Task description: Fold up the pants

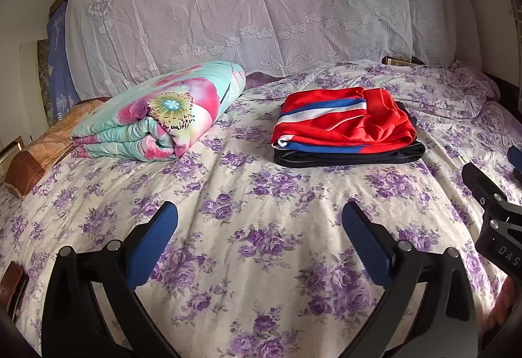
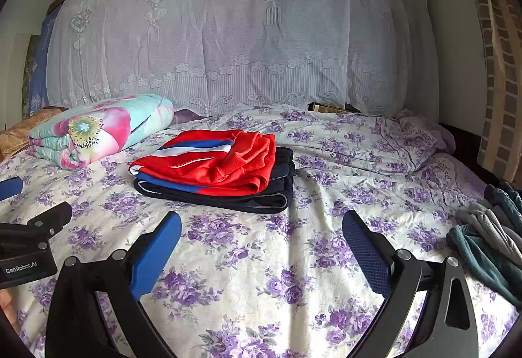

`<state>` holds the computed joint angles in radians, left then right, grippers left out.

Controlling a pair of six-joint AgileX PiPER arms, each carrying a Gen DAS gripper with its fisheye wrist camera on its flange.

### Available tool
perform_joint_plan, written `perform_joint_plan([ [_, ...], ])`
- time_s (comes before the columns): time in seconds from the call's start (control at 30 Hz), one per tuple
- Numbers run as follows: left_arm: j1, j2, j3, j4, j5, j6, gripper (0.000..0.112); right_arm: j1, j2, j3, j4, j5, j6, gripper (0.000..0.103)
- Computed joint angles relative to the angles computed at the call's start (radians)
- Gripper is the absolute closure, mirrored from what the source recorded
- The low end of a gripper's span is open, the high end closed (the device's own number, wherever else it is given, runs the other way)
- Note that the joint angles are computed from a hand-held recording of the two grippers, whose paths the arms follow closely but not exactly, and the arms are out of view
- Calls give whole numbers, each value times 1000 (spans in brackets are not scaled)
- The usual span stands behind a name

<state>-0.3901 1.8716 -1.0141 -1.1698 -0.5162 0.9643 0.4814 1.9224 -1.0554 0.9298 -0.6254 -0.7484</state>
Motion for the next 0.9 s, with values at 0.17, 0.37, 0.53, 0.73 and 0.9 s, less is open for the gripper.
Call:
perform_joint_plan([
  [0.17,-7,-3,3,3,-1,-5,14,1,0,0,3,0,-2,4],
  [0.37,-13,-4,3,-7,-4,6,14,1,0,-1,4,0,-2,4],
  [0.53,-13,-4,3,-9,-6,7,14,1,0,-1,4,0,-3,4],
  [0.73,-14,-4,3,-13,-6,10,14,1,0,-1,5,1,-3,4],
  [0.9,-15,-4,3,-13,-9,10,14,0,0,-1,5,2,-3,4],
])
